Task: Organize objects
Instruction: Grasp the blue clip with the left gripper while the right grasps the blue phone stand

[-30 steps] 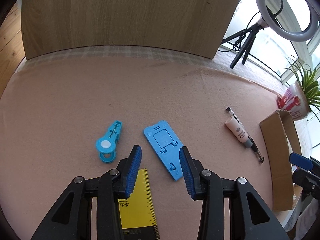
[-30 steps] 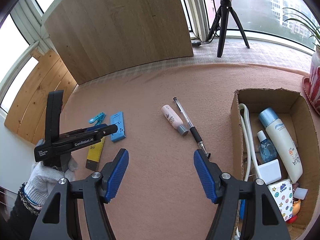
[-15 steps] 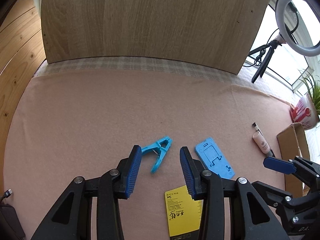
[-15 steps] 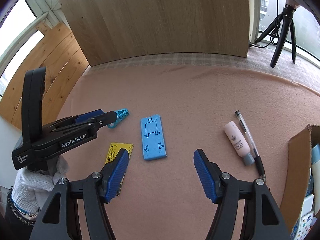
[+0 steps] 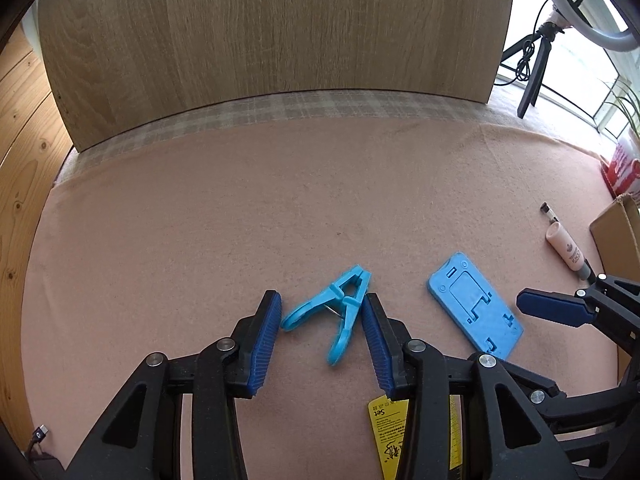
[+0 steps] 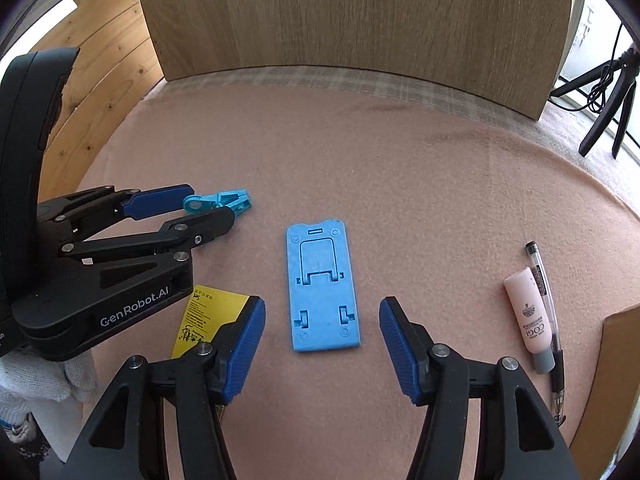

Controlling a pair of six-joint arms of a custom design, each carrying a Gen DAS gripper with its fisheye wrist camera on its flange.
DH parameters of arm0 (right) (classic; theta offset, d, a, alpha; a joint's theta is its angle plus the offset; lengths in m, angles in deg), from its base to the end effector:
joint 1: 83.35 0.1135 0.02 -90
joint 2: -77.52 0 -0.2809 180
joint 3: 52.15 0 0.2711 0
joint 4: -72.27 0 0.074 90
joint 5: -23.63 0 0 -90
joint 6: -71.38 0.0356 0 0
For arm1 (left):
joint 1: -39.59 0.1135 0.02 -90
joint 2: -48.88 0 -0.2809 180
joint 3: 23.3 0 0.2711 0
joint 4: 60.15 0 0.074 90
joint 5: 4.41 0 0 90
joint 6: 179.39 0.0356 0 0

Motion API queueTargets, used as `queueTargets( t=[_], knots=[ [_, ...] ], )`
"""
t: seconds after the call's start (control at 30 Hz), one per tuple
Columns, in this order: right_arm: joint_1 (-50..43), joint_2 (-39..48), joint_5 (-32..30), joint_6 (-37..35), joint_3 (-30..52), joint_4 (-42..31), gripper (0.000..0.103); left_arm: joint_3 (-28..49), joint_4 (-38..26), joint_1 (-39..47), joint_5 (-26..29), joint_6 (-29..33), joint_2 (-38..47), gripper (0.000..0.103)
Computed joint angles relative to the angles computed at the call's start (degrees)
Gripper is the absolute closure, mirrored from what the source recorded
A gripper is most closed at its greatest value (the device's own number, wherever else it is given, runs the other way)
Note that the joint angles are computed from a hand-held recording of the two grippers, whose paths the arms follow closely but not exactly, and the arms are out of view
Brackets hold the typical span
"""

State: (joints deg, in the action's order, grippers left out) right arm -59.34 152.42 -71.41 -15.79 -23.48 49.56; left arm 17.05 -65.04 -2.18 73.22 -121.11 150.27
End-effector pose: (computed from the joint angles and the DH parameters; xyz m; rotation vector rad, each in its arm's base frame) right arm 0.1574 0.0735 0.0868 -0.5360 2.7427 0.2402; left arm 0.1924 -0.1616 0.0524 0.1728 2.6714 -0.1089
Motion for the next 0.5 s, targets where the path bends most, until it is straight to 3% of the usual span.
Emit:
queueTargets(
  t=[0.2,0.27,0.5],
  knots=[
    [-0.5,2.3,1.3,-0.8,0.3,1.0,0.067,0.5,0.8,-0.1,0.1,0.7,0.5,0.061],
    [-1.5,2.0,0.7,-1.7,0.1,0.9,0.067,0.2,1.2,-0.3,0.1,0.6,0.4,0.066],
    [-4.3,-2.4,-0.3,-3.4,-2.5,-0.1,0.069,-3.5,2.6,0.6,2.5,-3.3,-3.5,0.068]
  ],
)
